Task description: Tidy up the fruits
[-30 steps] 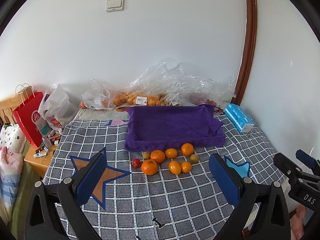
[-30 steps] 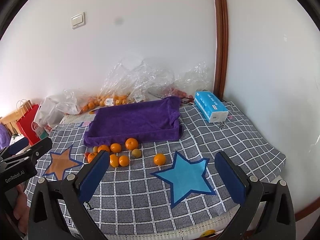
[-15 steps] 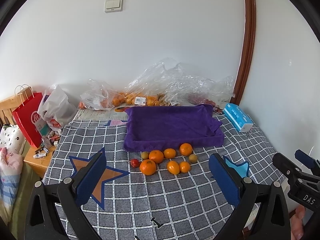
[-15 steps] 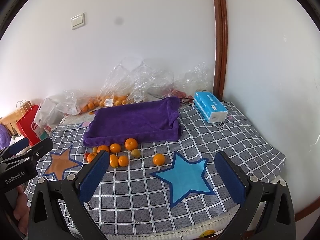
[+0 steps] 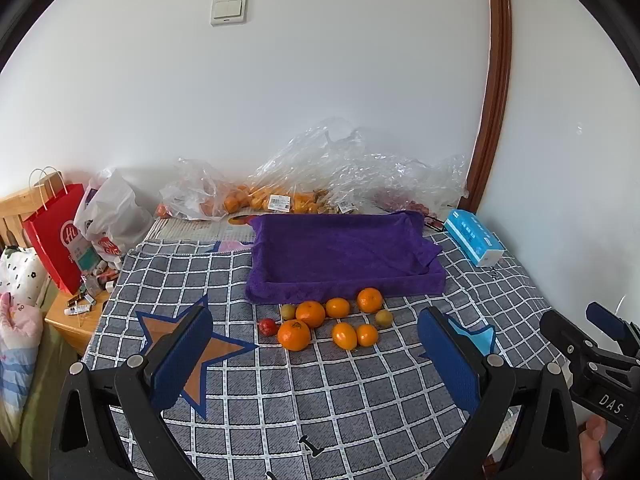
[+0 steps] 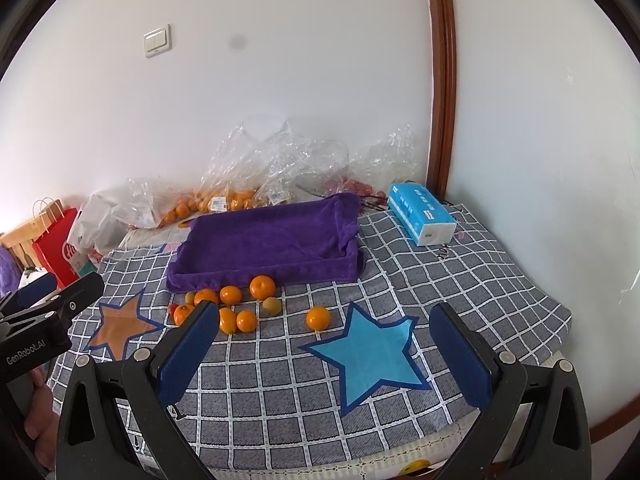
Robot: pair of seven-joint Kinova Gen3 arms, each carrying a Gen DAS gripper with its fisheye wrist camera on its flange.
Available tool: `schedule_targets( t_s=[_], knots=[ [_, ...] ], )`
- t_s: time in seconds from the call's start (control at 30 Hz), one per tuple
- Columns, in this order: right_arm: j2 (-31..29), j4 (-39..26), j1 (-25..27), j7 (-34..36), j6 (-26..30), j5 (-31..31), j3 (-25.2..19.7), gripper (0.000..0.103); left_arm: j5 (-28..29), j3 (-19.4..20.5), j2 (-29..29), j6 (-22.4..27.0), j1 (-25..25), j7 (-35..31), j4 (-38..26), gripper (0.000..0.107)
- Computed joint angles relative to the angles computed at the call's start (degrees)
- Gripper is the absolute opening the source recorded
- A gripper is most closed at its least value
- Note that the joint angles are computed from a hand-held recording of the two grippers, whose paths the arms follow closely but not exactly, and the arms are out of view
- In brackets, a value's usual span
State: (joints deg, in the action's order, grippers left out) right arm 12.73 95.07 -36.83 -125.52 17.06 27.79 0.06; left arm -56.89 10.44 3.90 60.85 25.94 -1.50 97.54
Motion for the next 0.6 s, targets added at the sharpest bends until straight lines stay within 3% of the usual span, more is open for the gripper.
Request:
schedule_targets(
  t_s=[0.33,0.6],
  knots=[
    [-0.4,0.8,-0.2,-1.5,-0.9,1.2,0.6,0.103,-0.8,0.2,0.0,0.4,0.3,0.9,0.3,0.103],
    [0.2,0.4,0.9,0.6,-1.5,-1.3,-0.1,0.103,-1.4,-0.1,0.4,0.3,0.3,1.7,0.4,0.103]
  ],
)
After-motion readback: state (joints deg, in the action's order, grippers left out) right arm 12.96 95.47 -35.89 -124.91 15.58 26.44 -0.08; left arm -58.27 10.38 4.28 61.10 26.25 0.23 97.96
